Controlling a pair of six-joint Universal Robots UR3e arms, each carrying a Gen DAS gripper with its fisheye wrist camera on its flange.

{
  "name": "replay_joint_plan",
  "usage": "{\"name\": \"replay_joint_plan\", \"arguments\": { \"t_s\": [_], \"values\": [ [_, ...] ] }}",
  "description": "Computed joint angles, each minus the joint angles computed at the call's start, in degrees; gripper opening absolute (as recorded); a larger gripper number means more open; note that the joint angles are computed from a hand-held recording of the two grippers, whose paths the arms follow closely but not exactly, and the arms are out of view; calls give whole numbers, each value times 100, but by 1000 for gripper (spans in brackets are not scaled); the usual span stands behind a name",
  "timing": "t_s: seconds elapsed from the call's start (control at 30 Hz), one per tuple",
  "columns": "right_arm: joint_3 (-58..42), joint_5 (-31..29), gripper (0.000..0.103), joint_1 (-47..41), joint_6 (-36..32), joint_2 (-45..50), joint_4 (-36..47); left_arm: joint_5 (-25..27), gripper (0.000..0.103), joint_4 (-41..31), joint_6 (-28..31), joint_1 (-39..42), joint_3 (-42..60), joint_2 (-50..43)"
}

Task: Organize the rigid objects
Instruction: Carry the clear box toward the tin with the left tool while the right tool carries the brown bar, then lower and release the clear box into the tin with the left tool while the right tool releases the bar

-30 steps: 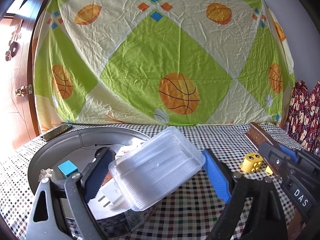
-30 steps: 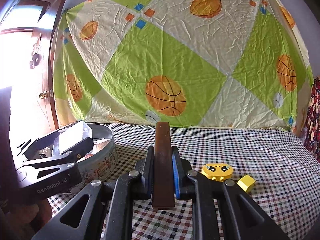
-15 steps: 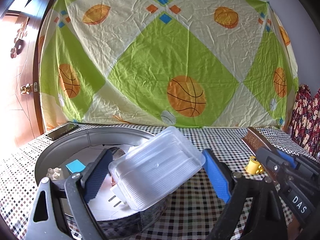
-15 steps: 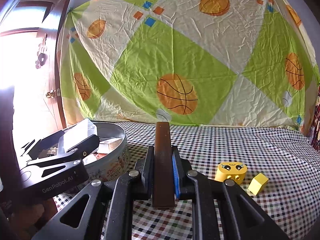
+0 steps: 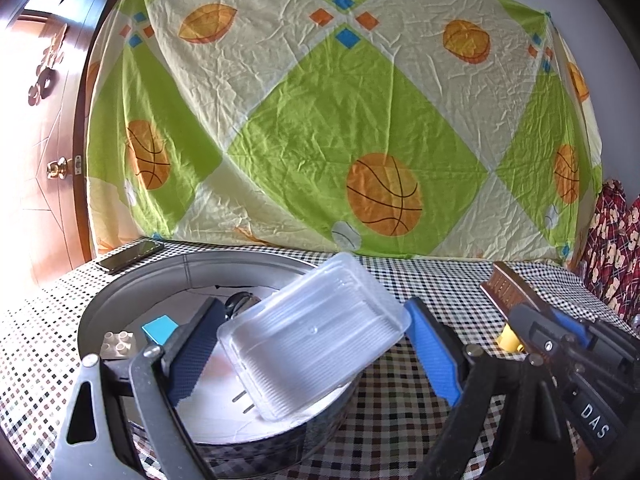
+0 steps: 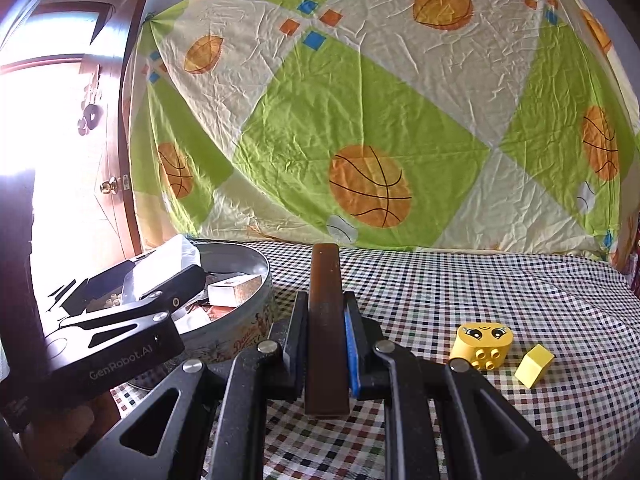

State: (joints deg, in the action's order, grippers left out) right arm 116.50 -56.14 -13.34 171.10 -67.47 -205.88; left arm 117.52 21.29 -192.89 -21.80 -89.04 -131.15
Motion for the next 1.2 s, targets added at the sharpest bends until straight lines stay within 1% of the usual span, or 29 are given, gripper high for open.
{"name": "replay_joint_plan", "arguments": {
  "t_s": [0.27, 0.4, 0.53, 0.63, 0.73, 0.83, 0.97, 1.03, 1.13, 1.17, 1.2],
  "values": [
    [-209, -70, 17, 243, 3, 100, 142, -166, 91, 276, -1, 193, -483, 268],
    [-604, -215, 17, 563, -65, 221, 538, -327, 91, 433, 51, 466, -952, 639],
    [-1209, -269, 17, 932, -74, 400, 1012, -514, 91, 323, 135, 878, -1293, 1024],
    [-1760, -338, 17, 1221, -122, 564, 1492, -623, 91, 72, 247, 1196, -1387, 1216],
    [-2385, -529, 17, 1542, -203, 782, 2065, -688, 91, -234, 385, 1460, -1360, 1294],
    [-3048, -710, 17, 1814, -285, 1073, 2692, -961, 91, -662, 410, 1773, -1295, 1359],
    [-3997, -986, 17, 2106, -351, 1588, 3517, -1113, 91, -1160, 558, 2013, -1048, 1295],
    [-4405, -1000, 17, 2173, -395, 1842, 3850, -1102, 91, -1319, 617, 2051, -941, 1242],
    [-4809, -849, 18, 2181, -434, 2093, 4292, -1015, 92, -1472, 648, 2054, -846, 1156],
    [-4902, -875, 18, 2202, -411, 2169, 4336, -992, 92, -1510, 632, 2053, -817, 1122],
    [-4921, -872, 25, 2209, -407, 2187, 4356, -978, 93, -1566, 625, 2051, -794, 1108]
  ]
}}
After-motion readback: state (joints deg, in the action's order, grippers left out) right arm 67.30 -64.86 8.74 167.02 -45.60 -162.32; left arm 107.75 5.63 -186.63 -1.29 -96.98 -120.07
